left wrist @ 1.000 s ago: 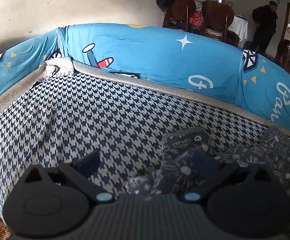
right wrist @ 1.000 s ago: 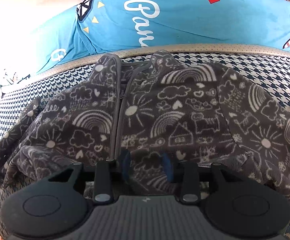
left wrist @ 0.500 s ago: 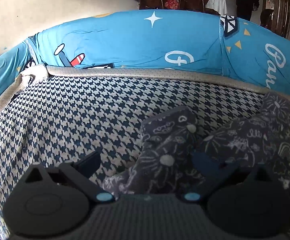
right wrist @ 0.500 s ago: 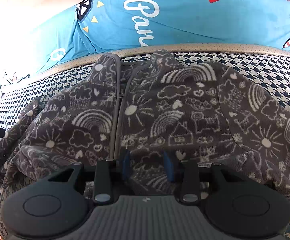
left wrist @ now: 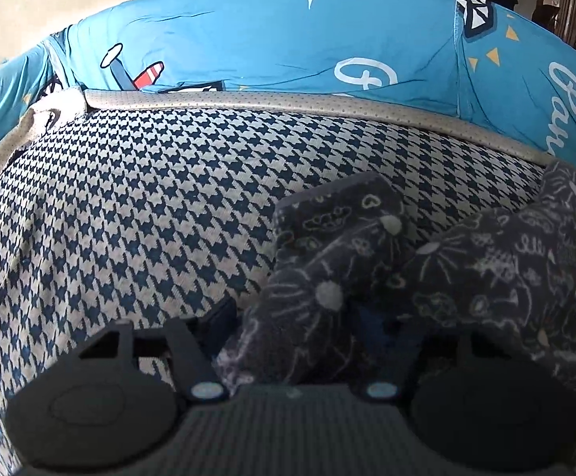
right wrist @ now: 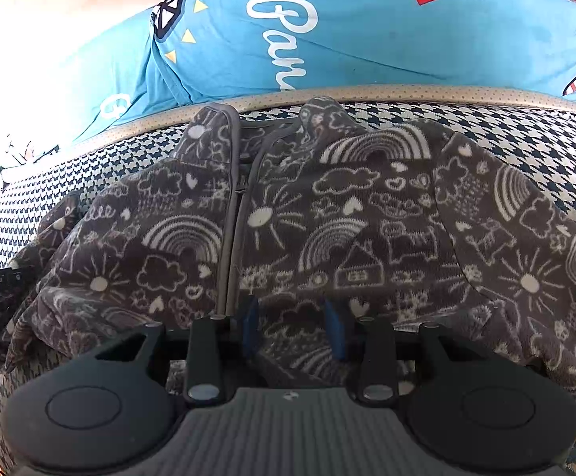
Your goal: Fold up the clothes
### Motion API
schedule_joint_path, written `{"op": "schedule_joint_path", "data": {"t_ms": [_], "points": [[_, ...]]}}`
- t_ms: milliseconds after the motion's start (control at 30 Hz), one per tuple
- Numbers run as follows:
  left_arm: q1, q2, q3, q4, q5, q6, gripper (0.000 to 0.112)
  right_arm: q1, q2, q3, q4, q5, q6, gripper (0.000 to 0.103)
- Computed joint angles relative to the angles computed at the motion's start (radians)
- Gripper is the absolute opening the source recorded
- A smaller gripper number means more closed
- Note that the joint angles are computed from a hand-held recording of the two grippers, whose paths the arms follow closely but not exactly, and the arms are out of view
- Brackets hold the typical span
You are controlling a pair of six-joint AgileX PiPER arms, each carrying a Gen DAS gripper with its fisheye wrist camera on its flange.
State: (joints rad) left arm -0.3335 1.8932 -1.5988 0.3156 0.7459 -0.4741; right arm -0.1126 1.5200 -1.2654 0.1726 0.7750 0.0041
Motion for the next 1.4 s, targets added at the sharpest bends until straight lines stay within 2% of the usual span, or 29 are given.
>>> {"op": "schedule_joint_path", "data": {"t_ms": [67, 300, 600, 667, 767, 833, 933, 1000, 1067, 1200, 1300, 1400], "points": [[-0.001, -0.008, 0.009, 0.01, -0.009, -0.016, 0.045, 0.0, 0.001, -0.001, -0.001, 0.0, 0.0, 0.037], [0.009, -0.019, 0.012, 0.019, -0.019, -0.067, 0.032, 0.001, 0.003, 0.0, -0.004, -0.003, -0.004, 0.037], [0.031, -0.006, -0.005, -0.065, -0.016, -0.021, 0.035, 0.006, 0.005, 0.003, -0.013, -0.006, -0.004, 0.037], [0.036, 0.0, -0.009, -0.089, -0.018, -0.007, 0.048, 0.004, 0.004, 0.004, -0.01, -0.006, -0.007, 0.037], [0.035, 0.006, -0.011, -0.103, -0.023, 0.002, 0.054, 0.004, 0.005, 0.004, -0.009, -0.006, -0.008, 0.037], [0.03, 0.012, -0.017, -0.087, -0.012, -0.009, 0.05, 0.005, 0.005, 0.004, -0.01, -0.006, -0.009, 0.037], [0.03, 0.01, -0.015, -0.078, -0.009, -0.023, 0.035, 0.005, 0.006, 0.003, -0.008, -0.006, -0.012, 0.038], [0.034, -0.002, -0.001, -0.079, -0.022, -0.033, 0.03, 0.004, 0.006, 0.003, -0.008, -0.006, -0.014, 0.038], [0.029, -0.018, 0.015, -0.04, -0.035, -0.073, 0.025, 0.004, 0.006, 0.004, -0.009, -0.006, -0.013, 0.038], [0.017, -0.039, 0.031, 0.074, -0.025, -0.197, 0.024, 0.009, 0.005, 0.007, -0.015, -0.011, -0.006, 0.038], [0.009, -0.052, 0.041, 0.19, 0.004, -0.316, 0.024, 0.008, 0.004, 0.009, -0.012, -0.012, -0.007, 0.038], [0.018, -0.074, 0.064, 0.303, 0.067, -0.47, 0.024, 0.009, 0.004, 0.008, -0.014, -0.011, -0.007, 0.038]]}}
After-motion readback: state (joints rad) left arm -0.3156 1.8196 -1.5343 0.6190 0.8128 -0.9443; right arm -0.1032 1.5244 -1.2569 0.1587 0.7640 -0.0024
